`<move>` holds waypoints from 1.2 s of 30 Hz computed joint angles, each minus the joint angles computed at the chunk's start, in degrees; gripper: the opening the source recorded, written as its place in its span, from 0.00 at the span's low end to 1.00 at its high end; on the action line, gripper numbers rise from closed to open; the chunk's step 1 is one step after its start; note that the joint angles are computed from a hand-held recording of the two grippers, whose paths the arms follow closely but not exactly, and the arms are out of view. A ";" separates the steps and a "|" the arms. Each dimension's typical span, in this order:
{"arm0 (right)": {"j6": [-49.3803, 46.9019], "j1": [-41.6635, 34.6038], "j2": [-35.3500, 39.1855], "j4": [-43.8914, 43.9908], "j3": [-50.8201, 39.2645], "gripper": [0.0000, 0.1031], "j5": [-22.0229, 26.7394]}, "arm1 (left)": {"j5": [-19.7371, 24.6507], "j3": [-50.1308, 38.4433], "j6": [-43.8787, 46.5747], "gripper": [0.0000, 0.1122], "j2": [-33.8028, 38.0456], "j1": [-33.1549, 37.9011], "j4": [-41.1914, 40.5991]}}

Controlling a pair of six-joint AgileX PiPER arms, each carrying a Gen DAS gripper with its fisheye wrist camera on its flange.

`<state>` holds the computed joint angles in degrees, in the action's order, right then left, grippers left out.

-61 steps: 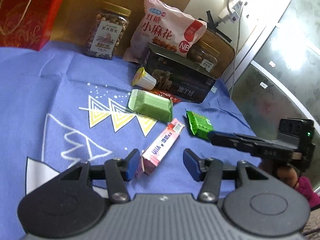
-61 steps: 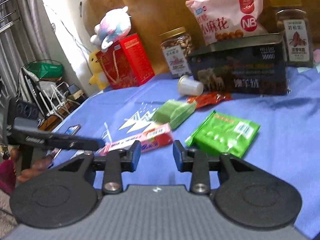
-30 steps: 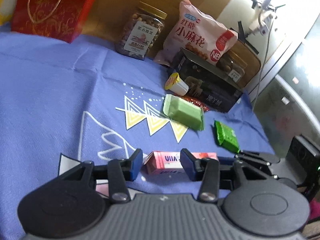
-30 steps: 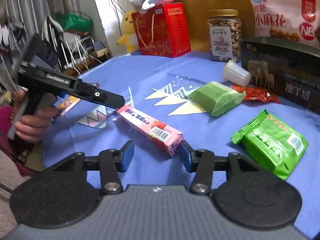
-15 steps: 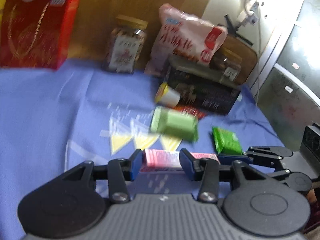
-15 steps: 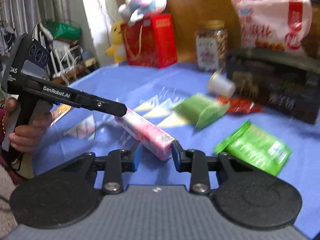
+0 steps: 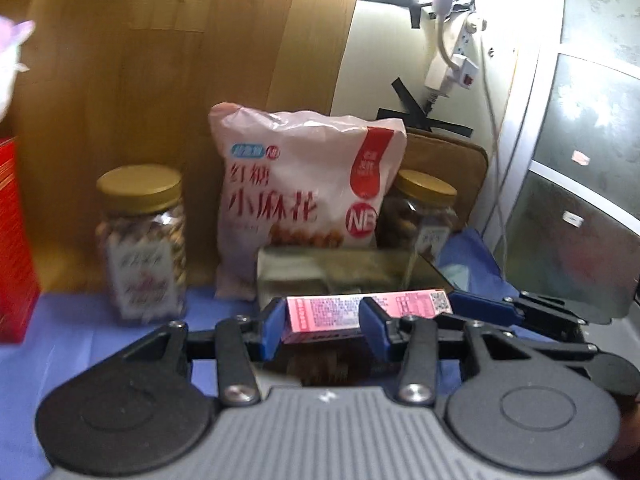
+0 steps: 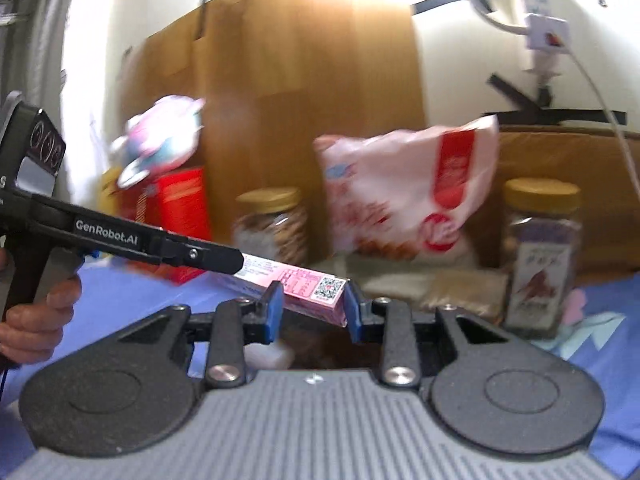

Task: Organize snacks
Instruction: 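Carry the pink candy box into the metal tin and open both grippers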

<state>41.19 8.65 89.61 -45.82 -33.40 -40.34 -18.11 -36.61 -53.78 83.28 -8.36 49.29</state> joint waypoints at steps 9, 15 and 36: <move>-6.97 0.89 11.66 11.43 -5.27 0.48 -2.37 | 5.25 -12.35 12.26 0.38 15.73 -3.10 -11.43; -12.56 0.97 11.22 17.90 -1.59 0.51 -8.42 | -0.59 -6.85 6.87 0.38 11.61 0.66 -7.22; 38.89 11.62 18.98 -36.39 -22.79 0.50 11.50 | -7.91 -4.29 -15.25 0.37 19.65 9.06 11.55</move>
<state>80.08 20.27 108.59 -82.20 -56.18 -28.83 -26.02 -40.90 -69.02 102.93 0.69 60.84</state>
